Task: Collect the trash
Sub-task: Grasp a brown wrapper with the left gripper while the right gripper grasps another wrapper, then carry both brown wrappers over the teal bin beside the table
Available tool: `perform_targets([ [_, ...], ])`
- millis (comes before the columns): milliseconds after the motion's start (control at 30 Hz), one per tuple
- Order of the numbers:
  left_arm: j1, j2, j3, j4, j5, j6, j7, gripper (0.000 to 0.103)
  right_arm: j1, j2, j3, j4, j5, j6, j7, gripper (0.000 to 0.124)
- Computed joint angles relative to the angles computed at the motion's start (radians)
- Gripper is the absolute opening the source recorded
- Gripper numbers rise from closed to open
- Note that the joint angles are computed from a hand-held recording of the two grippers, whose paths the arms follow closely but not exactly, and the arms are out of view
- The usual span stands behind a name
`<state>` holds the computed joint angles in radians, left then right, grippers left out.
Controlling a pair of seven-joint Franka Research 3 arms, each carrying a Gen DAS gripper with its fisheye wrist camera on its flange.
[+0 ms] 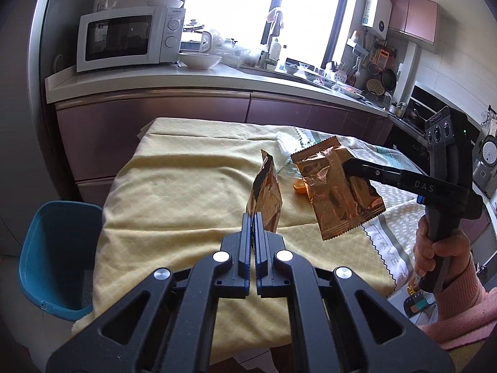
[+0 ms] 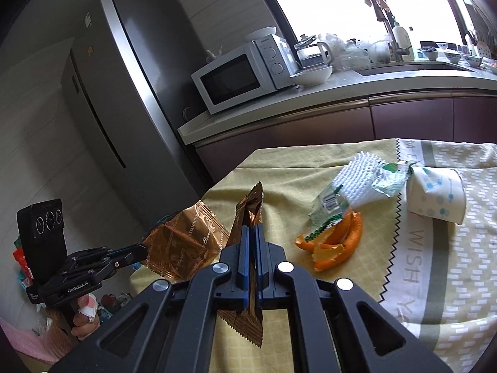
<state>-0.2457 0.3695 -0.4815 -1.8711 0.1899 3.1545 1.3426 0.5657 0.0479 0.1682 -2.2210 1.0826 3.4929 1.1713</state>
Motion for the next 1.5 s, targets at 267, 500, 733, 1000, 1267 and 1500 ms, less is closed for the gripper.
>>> perform_targets([
  [267,-0.052,-0.090,0.119,-0.089,0.032,0.042,-0.095,0.003,0.001,0.066,-0.016,0.081,-0.162,-0.070,0.098,0.003],
  [500,-0.140,-0.156,0.266,-0.154,0.106,0.069,-0.216,0.003,-0.013,0.125,-0.019,0.154,-0.327,-0.128,0.204,0.003],
  [733,-0.288,-0.206,0.487,-0.197,0.250,0.089,-0.404,0.003,-0.123,0.197,0.084,0.248,-0.476,-0.182,0.283,0.003],
  [1000,-0.471,-0.242,0.759,-0.213,0.529,0.085,-0.707,0.002,-0.144,0.270,0.109,0.356,-0.600,-0.242,0.339,0.003],
  [1267,-0.483,-0.263,0.829,-0.205,0.782,0.054,-0.970,0.002,-0.127,0.364,0.103,0.504,-0.654,-0.322,0.350,0.003],
  [1500,-0.403,-0.267,0.778,-0.209,0.855,0.023,-1.053,0.003,-0.079,0.445,0.062,0.636,-0.686,-0.404,0.362,0.003],
])
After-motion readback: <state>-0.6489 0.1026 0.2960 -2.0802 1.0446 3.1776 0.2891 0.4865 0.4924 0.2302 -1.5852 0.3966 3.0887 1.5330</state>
